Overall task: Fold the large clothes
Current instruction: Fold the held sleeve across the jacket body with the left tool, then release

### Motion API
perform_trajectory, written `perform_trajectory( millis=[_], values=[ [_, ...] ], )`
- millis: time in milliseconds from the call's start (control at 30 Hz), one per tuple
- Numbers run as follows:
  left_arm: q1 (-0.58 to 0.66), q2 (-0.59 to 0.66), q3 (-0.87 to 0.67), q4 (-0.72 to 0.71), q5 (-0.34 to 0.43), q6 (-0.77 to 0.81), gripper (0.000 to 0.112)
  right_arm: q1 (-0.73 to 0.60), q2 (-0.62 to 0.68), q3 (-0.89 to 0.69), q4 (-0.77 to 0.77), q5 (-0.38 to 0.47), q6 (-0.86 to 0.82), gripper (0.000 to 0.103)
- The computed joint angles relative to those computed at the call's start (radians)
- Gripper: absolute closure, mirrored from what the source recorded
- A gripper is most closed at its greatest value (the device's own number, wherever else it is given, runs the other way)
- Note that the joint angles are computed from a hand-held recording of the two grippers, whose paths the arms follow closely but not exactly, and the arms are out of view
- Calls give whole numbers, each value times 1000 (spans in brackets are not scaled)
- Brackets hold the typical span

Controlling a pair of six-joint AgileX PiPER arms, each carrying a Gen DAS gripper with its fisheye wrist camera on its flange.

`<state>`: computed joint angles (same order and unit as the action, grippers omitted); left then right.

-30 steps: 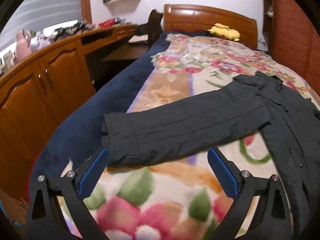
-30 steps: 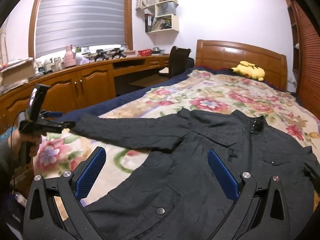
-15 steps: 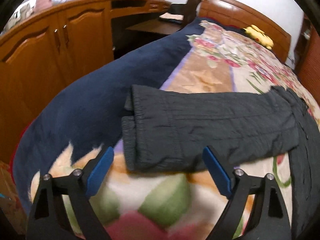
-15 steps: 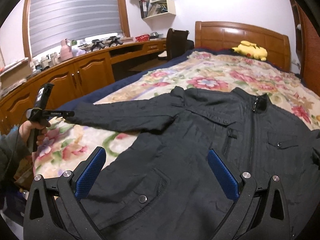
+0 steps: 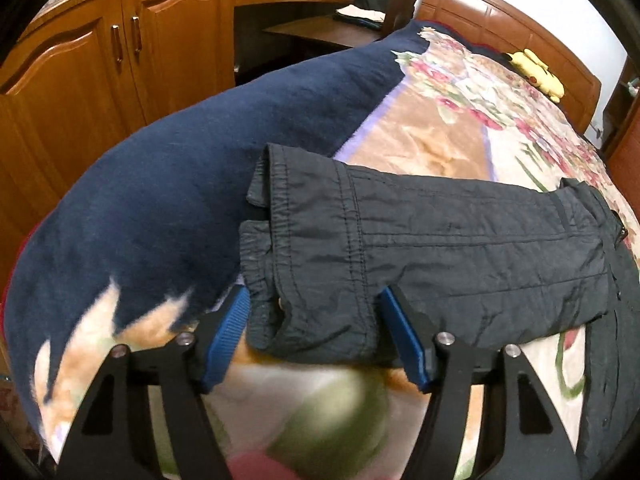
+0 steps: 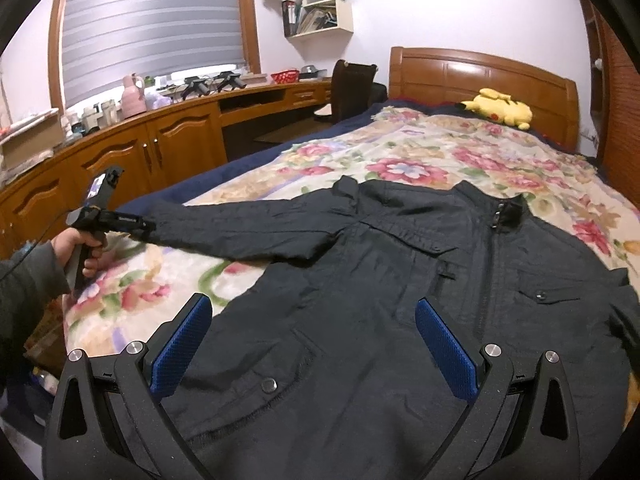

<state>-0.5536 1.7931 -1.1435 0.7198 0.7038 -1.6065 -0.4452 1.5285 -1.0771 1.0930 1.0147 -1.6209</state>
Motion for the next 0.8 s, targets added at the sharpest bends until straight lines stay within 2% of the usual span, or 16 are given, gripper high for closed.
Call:
perform_trajectory(
  millis=[33, 100, 133, 167, 200, 400, 633, 800],
  values=[
    [3, -6, 7, -4, -14, 5, 56, -14, -14, 8, -5, 2, -12, 0],
    [14, -21, 18, -27, -55, 35, 77, -37, -35, 13, -20, -5, -23, 0],
    [20, -27, 21, -42, -77, 53, 83, -57, -39, 10, -25, 1, -7, 0],
    [27, -33, 22, -64, -103, 79, 94, -76, -34, -3, -35, 23, 12, 0],
    [24, -34, 8, -72, -99, 92, 98, -99, -28, -15, -47, 45, 28, 0],
    [-72, -19, -168, -5, -8, 108, 103, -169, -36, -15, -92, 8, 33, 0],
    [-190, 131, -571, -42, 135, 317, 103, -224, -43, -30, -105, 5, 33, 0],
    [-282, 290, -916, -76, 245, 481, 103, -271, -53, -27, -90, 21, 3, 0]
  ],
)
